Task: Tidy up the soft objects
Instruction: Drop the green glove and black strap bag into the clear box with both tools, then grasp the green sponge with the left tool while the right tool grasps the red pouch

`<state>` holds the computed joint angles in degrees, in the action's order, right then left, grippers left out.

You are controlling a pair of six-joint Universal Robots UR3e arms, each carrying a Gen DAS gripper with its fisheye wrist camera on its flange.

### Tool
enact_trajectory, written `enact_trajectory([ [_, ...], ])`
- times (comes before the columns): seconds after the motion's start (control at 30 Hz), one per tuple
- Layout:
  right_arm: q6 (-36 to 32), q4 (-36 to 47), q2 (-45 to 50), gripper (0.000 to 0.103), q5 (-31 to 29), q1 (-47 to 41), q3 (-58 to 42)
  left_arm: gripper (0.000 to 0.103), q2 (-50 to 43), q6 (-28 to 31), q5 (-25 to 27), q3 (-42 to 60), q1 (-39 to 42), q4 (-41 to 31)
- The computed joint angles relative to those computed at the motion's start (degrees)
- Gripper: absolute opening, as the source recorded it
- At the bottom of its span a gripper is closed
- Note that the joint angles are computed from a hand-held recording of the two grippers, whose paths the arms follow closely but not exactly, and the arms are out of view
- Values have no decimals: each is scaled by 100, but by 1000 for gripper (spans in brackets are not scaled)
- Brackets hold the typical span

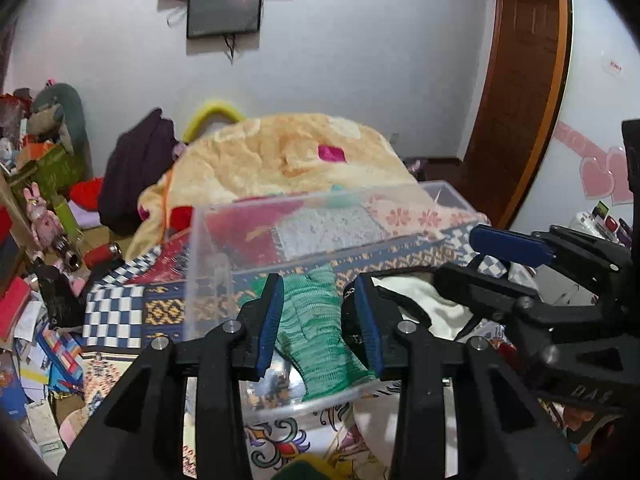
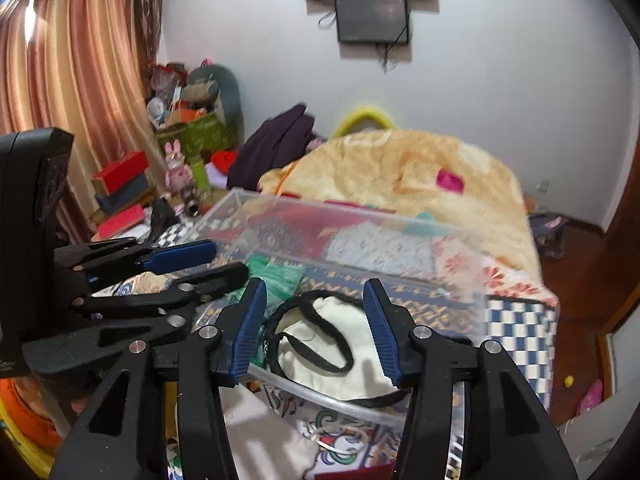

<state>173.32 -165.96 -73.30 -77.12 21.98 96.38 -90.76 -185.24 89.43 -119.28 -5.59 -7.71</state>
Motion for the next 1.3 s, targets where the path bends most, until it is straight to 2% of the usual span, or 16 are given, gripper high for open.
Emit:
enact_trajectory([
  [0.07,-1,-87,-150,49,39,-19,112,37,267,-4,-98,-160,47,15],
  [0.17,11,-443,-531,60,-121,21,507,39,764,37,-201,-430,105,12],
  [0.27,11,-745,-895,65,-117,-15,867,53,1232,75,-178,-704,94,37],
  [0.33,21,-844,-1220,76,33,-128,1181,59,1466,100,-52,-893,5,122],
  [0.37,14,-909,-1350,78,64,-177,1324,61,1576,116,67,-996,-81,161],
  [0.43,-1,-1050,-1515,81,17,-216,1541,70,1741,144,155,-1161,-148,205],
  [0.53,2,-1144,-1758,82,65,-324,1884,78,1974,72,273,-1494,-266,333],
  [0.67,-11,-1288,-1835,83,53,-441,2317,82,2096,17,293,-1911,-291,526],
  [0.8,12,-1351,-1767,82,56,-527,2640,82,2294,-56,-119,-2418,28,554],
  [0.87,23,-1400,-1720,82,-49,-516,2774,82,2304,-44,-153,-2644,96,609],
  [1.0,100,-1490,-1669,82,129,-716,3173,82,2261,-51,-311,-3049,247,766],
  [1.17,43,-1455,-1447,82,154,-805,3415,82,1750,-146,-264,-3255,110,1342],
  [1.3,-15,-1580,-1378,82,19,-786,3612,79,1321,-276,-318,-3167,54,1522],
])
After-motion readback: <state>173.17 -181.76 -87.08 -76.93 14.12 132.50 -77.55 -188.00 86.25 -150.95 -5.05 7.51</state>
